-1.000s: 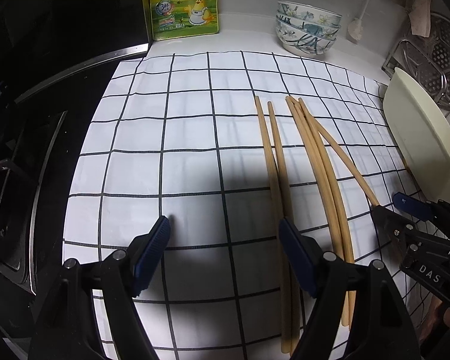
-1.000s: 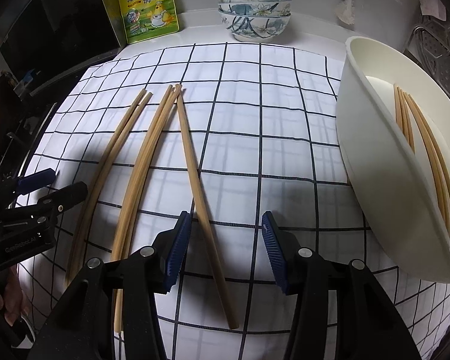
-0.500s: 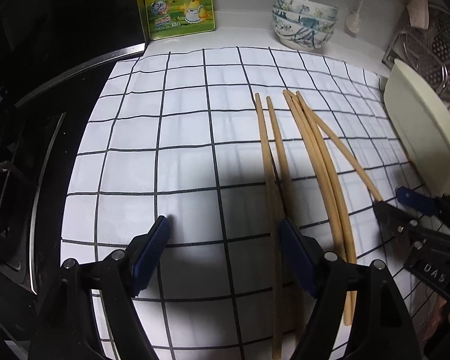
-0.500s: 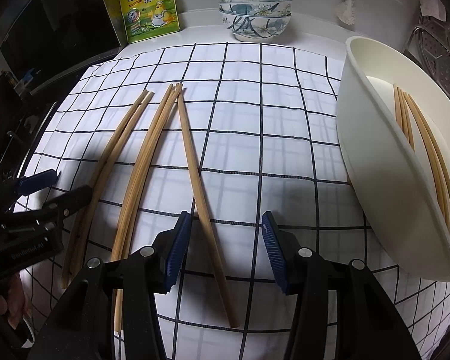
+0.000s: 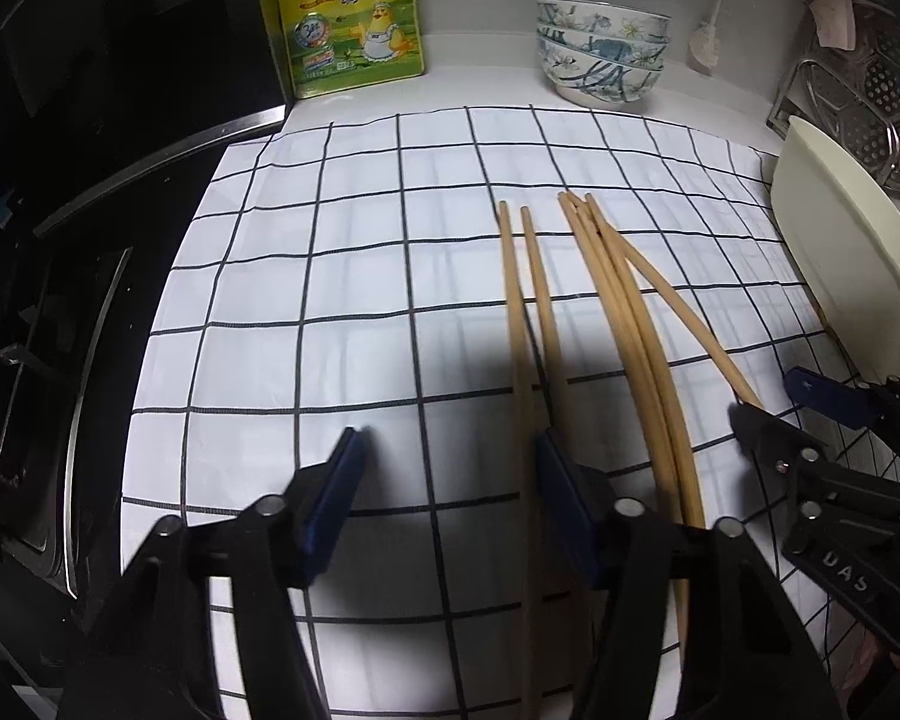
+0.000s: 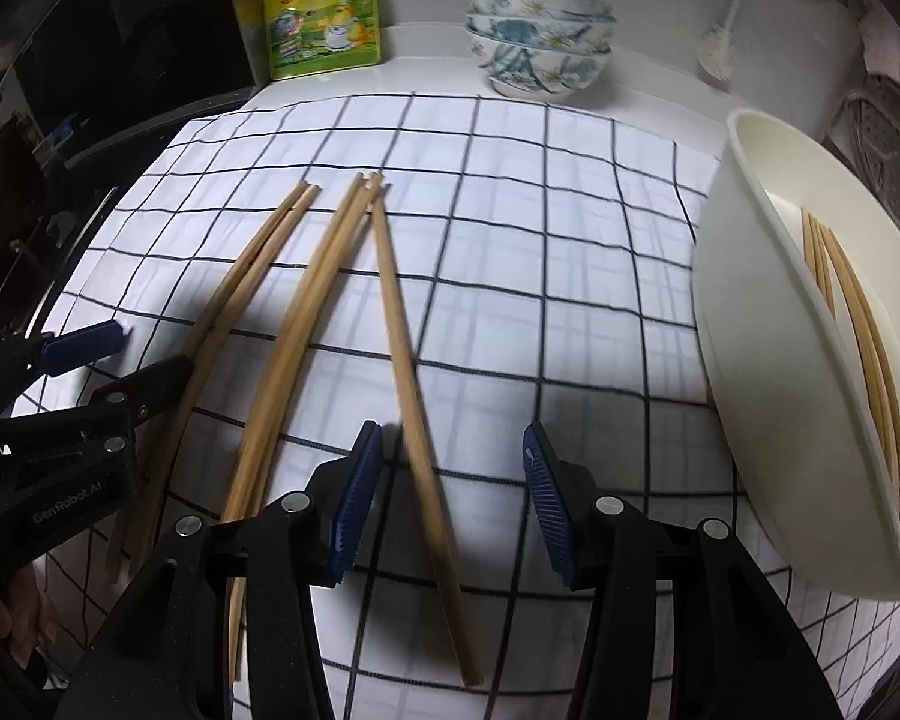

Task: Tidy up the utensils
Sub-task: 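Close the right gripper on one chopstick while the left gripper grasps another, then carry both chopsticks into the cream basin and open both grippers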

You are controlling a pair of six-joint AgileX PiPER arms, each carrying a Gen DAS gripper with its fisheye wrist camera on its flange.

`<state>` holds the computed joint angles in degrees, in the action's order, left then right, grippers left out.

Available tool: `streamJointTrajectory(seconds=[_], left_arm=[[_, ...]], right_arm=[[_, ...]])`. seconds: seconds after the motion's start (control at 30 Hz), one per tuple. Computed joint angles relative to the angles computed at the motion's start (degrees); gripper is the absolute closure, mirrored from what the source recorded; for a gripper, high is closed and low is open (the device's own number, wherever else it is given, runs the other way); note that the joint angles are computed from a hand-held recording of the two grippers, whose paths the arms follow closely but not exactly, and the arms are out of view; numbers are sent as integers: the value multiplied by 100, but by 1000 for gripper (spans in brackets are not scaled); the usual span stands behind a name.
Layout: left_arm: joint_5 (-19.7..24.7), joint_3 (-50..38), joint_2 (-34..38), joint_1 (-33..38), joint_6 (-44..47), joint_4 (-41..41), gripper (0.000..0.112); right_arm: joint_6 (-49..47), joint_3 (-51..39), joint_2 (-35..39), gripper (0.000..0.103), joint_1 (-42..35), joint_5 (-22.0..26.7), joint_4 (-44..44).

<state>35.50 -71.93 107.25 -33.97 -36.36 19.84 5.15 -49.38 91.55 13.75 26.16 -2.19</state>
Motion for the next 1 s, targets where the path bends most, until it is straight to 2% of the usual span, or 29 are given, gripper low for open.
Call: streamJointTrajectory(seconds=[0.13,0.2,0.23,0.27,0.5,0.7,1.0], left_arm=[[-4,-52,0,-70,212,-151,82],[24,-115,20,-75,384,-308,99],[34,-138,27,-66,466,-393,103],[58,-167,37,-49,538,-472,105],[156,-174,-20,61,785,-853,105],[279,-187,-224,57,785,-836,105],[665,-659,-504,-228,593,-646,105]], right_arm=[[-162,-18,26,75,113,-54,56],[-273,-39,40,86,185,-50,94],[-249,-50,47,96,215,-43,62],[-211,-69,55,96,242,-17,37],[-593,35,-134,96,-120,81,740],[-907,123,-493,96,-383,228,1152],[-1823,32,-1306,96,-902,813,2084]])
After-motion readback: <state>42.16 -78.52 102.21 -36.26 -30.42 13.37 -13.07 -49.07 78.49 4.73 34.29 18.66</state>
